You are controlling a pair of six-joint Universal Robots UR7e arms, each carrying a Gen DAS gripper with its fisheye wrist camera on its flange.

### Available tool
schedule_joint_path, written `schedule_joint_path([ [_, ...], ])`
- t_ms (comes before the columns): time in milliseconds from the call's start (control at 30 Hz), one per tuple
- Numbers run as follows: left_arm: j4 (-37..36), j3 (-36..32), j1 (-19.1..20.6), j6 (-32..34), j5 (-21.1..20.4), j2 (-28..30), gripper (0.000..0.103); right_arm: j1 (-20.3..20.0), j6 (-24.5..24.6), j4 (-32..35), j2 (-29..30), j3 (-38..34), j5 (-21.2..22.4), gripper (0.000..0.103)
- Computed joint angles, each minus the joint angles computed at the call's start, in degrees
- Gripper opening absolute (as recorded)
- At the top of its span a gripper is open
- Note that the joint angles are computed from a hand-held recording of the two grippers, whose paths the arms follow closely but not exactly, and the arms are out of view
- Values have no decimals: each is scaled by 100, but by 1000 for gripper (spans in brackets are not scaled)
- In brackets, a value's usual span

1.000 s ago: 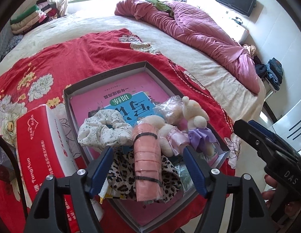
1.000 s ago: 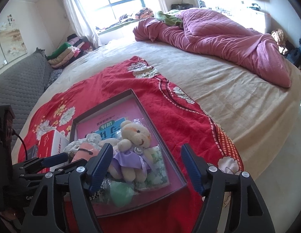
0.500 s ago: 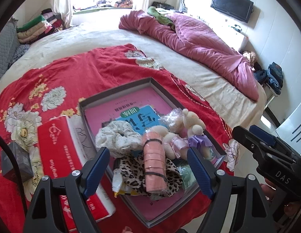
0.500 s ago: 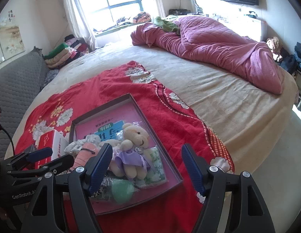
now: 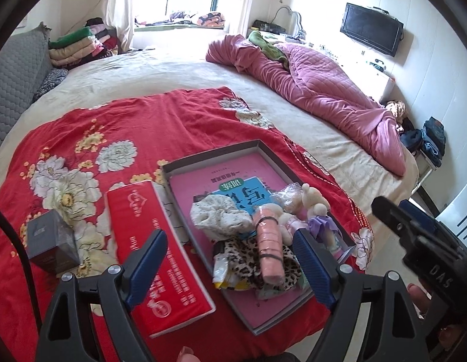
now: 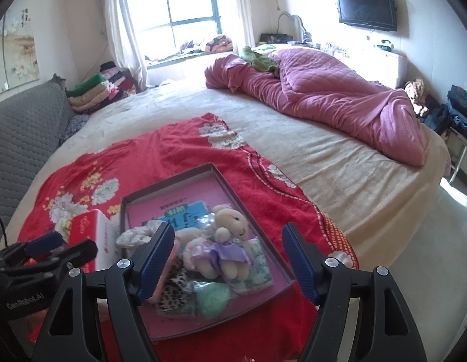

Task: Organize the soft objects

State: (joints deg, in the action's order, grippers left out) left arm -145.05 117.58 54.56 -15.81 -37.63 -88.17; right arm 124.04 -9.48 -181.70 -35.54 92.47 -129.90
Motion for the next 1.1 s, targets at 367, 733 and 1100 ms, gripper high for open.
schedule_joint_path([
  [367, 662, 337, -330, -360, 473, -815, 85, 398, 572, -114, -82, 95, -244, 75],
  [733, 1766, 663, -755, -1032, 958, -1833, 86, 961, 864, -138, -168, 267, -245, 75],
  [1100, 3359, 900, -1037, -2174, 1278, -2734, 87, 1338, 1080, -339, -8, 657, -456, 75],
])
